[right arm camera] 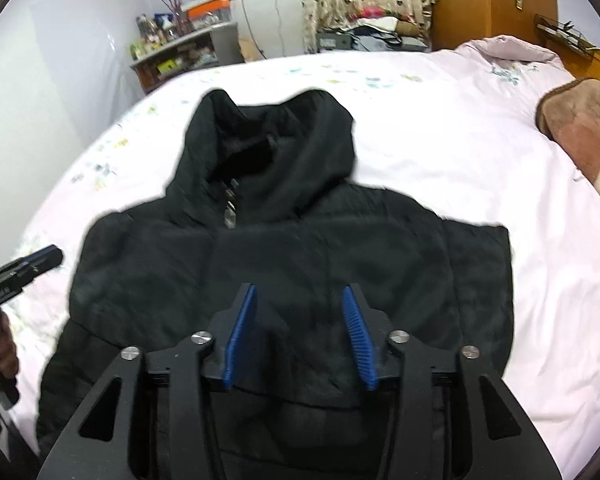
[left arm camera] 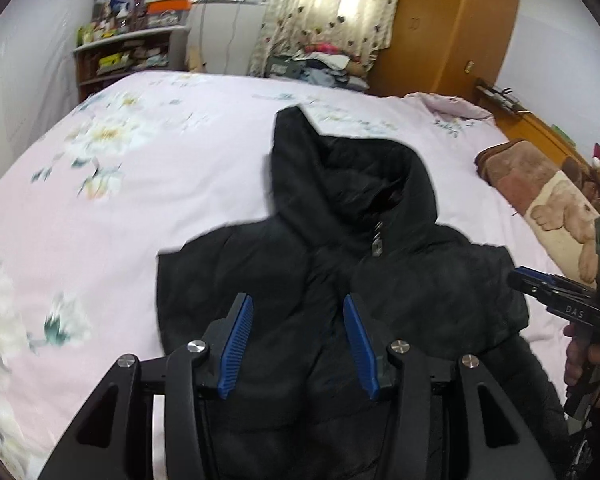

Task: Fold large clothes
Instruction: 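Lift the hem with both tools and fold it up toward the hood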

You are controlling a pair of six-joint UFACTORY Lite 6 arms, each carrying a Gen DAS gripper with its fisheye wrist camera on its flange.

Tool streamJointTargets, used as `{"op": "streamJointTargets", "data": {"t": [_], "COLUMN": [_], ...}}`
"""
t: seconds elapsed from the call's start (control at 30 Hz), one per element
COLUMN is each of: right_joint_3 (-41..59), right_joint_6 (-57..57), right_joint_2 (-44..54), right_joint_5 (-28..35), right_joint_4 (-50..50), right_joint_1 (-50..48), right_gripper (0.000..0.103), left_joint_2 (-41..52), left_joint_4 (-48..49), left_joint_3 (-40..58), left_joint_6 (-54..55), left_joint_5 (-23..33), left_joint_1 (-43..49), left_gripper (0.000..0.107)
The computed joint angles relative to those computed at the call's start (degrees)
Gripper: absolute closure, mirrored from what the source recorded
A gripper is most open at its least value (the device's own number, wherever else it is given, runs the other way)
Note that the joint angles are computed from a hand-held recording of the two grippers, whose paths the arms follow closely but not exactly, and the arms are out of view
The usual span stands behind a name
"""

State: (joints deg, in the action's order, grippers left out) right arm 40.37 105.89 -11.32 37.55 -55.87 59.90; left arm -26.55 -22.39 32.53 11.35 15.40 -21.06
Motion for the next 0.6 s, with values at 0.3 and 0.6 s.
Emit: {"op": "streamJointTargets", "data": {"t": [0.3,0.6], "right_joint_3": [12.9,28.4], "right_joint_6": [-15.2,-40.5], "right_joint_2": [8.9,27.2], "right_joint_5": [-8.4,-22.6], "right_joint_4": [2.0,22.6], "right_joint_1": [-16.7,-34.9], "right_gripper": [0.056,0.056], "left_joint_2": [27.1,61.2], "left_joint_4": [-6.5,2.5], "left_joint_3": [24.6,61.2], "left_joint_6": [8.3,-3.0], "left_joint_5": [-1.8,5.8], "left_joint_1": [1.5,3.8], "left_gripper": [0.051,0.050]}}
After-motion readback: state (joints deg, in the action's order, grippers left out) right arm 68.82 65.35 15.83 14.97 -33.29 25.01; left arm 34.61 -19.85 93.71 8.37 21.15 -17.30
